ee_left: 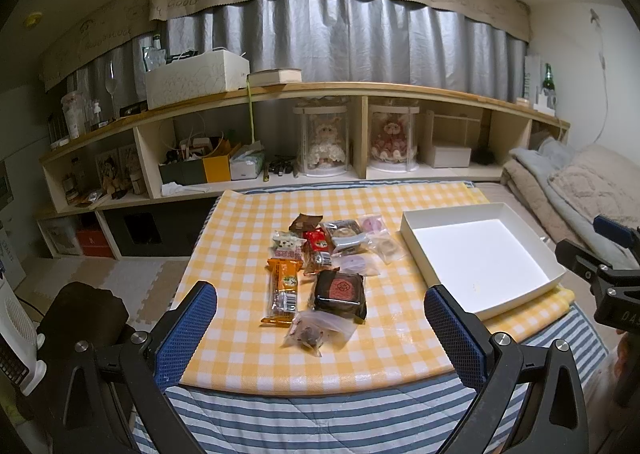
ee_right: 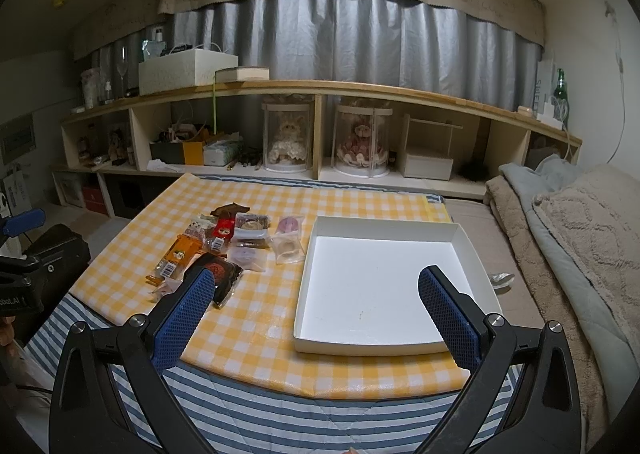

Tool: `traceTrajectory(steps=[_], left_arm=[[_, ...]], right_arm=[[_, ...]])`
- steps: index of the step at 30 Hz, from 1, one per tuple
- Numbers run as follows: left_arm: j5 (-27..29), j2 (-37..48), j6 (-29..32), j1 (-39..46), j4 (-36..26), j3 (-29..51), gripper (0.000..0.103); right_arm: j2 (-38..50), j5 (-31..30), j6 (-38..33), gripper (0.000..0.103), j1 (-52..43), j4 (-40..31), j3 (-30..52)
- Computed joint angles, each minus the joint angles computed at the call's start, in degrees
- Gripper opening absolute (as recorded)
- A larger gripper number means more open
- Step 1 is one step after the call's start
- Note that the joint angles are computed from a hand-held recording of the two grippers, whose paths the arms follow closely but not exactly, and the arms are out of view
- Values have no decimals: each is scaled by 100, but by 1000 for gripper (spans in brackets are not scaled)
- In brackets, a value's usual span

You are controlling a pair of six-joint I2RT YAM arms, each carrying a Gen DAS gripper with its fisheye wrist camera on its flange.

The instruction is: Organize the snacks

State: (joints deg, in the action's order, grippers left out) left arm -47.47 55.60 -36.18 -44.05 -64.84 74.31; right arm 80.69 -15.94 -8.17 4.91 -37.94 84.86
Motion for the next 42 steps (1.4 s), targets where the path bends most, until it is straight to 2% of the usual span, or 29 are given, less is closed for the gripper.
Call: traceTrajectory(steps=[42], left_arm=[[-43, -13, -24, -54, -77, 43, 103]], right_arm=[[-54, -34, -15, 103, -18, -116, 88]])
